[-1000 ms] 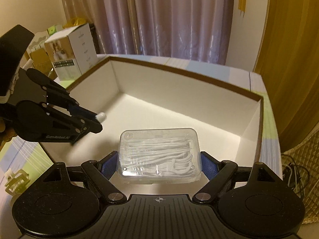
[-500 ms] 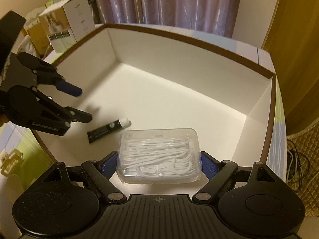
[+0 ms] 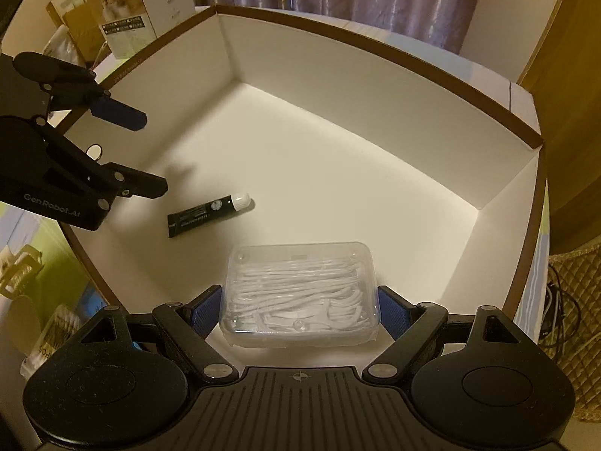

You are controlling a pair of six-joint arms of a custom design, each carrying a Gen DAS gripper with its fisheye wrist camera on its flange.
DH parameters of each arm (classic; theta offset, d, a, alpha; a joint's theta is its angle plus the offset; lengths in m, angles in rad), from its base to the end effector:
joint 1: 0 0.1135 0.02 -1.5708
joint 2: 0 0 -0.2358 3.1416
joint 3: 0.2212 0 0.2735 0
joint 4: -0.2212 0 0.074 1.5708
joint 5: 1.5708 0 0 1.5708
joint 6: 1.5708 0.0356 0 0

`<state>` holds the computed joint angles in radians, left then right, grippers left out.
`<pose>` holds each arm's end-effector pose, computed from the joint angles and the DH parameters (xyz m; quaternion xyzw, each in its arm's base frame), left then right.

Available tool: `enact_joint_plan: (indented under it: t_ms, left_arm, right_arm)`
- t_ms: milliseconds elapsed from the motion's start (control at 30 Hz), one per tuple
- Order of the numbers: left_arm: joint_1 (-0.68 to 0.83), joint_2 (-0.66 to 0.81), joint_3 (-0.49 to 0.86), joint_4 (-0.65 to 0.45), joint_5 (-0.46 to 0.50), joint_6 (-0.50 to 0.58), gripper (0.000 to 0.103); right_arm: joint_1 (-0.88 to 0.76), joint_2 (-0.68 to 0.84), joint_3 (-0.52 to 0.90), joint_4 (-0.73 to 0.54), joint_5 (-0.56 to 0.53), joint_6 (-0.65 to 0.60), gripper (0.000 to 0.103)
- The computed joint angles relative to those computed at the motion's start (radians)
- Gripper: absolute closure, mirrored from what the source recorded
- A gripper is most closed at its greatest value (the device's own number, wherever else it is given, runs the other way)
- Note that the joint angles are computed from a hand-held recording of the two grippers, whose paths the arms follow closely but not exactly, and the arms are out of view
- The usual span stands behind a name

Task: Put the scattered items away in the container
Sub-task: 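Open the left tool to drop the green tube while the right tool releases the floss box, then withdraw both tools from the brown box back toward the remaining items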

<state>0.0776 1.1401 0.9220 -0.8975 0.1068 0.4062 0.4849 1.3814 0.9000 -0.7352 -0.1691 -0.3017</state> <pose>0.2427 0.0151 0.2304 0.1710 0.9578 0.0035 0.2312 0.2429 0.1348 0.1724 -0.3896 0.9003 0.0988 0.1672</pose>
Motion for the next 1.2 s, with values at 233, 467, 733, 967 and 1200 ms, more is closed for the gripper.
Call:
enact_joint_plan:
  t_ms: [233,467,733,967,1200]
  left_arm:
    - [-0.007,0.000,0.003,0.001,-0.019,-0.018,0.036]
    - [-0.018,-0.019,0.000,-0.004,-0.040,-0.031,0.022]
    - [-0.024,-0.053,0.008,-0.028,-0.075,-0.066,0.005]
    - [-0.033,-0.095,0.008,-0.057,-0.091,-0.083,0.004]
    - [-0.052,-0.154,0.012,-0.088,-0.109,-0.104,0.003]
  right_arm:
    - [-0.001,0.073,0.075,-0.064,0.014,-0.044,0.015]
    - [0.043,0.075,0.109,-0.085,0.082,-0.073,0.000]
    - [0.051,0.019,0.083,-0.099,0.076,-0.071,0.000]
    - [0.057,-0.065,0.033,-0.078,0.071,-0.032,0.000]
    - [0.057,-0.147,-0.003,-0.072,0.076,-0.003,0.000]
